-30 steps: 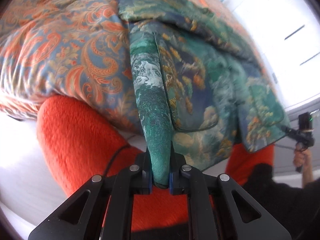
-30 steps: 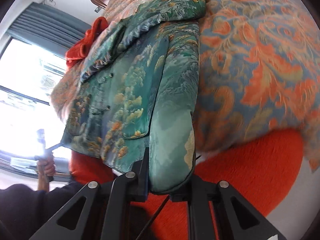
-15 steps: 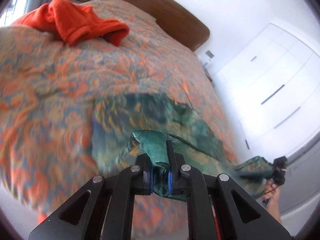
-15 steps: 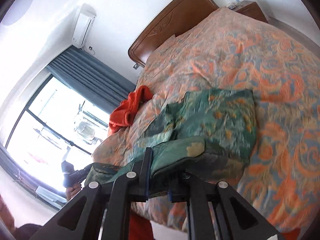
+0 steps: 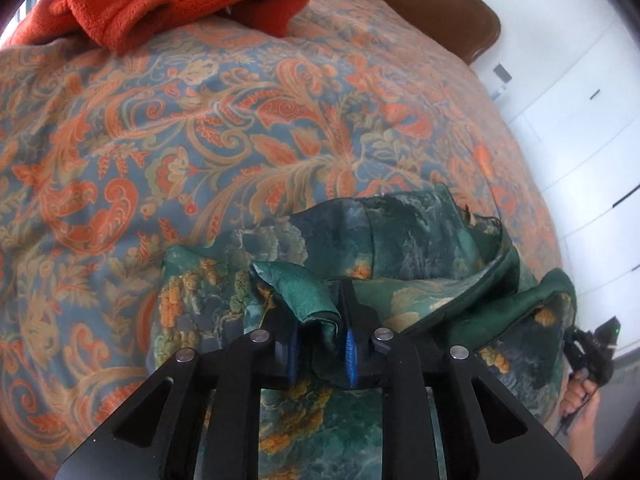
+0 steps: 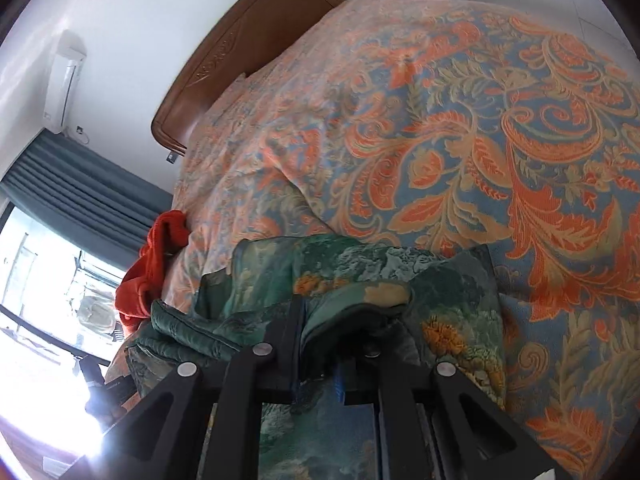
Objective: Fold large clothes
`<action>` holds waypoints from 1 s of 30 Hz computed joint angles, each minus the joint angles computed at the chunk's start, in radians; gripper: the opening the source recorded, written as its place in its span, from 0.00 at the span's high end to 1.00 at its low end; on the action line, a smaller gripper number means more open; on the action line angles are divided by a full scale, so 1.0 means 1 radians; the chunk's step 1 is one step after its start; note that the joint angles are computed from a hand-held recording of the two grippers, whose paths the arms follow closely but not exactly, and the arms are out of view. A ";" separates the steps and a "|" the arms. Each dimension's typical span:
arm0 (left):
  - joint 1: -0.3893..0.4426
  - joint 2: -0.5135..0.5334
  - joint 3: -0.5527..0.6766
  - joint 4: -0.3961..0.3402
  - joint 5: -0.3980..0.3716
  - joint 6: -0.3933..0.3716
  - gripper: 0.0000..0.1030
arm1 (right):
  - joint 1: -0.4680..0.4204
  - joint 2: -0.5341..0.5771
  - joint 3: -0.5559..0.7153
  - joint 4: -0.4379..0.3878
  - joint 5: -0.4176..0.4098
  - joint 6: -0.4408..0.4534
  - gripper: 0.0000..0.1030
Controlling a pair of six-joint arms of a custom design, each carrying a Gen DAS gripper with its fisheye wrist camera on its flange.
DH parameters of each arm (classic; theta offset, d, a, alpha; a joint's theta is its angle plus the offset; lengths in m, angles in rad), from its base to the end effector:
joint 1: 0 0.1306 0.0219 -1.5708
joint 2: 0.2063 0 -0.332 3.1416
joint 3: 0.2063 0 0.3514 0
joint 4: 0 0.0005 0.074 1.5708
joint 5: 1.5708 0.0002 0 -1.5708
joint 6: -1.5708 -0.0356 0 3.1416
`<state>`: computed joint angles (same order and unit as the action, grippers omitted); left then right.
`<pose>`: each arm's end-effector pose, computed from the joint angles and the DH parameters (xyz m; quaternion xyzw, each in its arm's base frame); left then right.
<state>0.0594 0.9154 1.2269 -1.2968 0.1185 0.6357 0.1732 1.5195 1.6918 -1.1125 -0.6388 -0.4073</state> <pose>0.2723 0.0115 0.4461 -0.3095 0.9045 -0.1362 0.2601 0.4689 0.1031 0.4359 0.0087 0.9078 0.3703 0.1967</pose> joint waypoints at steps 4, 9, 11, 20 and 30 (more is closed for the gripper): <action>0.049 -0.052 0.021 0.009 0.091 0.008 0.36 | -0.019 0.040 -0.007 0.010 -0.077 -0.058 0.80; 0.073 -0.117 0.087 -0.023 0.065 -0.057 0.13 | -0.069 0.033 0.002 0.045 -0.220 -0.167 0.34; 0.067 -0.132 0.094 -0.055 0.061 -0.125 0.12 | -0.088 -0.002 -0.013 0.107 -0.229 -0.212 0.30; -0.146 0.004 0.020 -0.109 -0.175 -0.189 0.32 | 0.030 0.025 0.128 -0.246 0.181 0.248 0.30; -0.240 -0.009 0.102 -0.055 -0.454 -0.048 0.92 | 0.178 -0.057 0.087 -0.136 0.562 0.276 0.88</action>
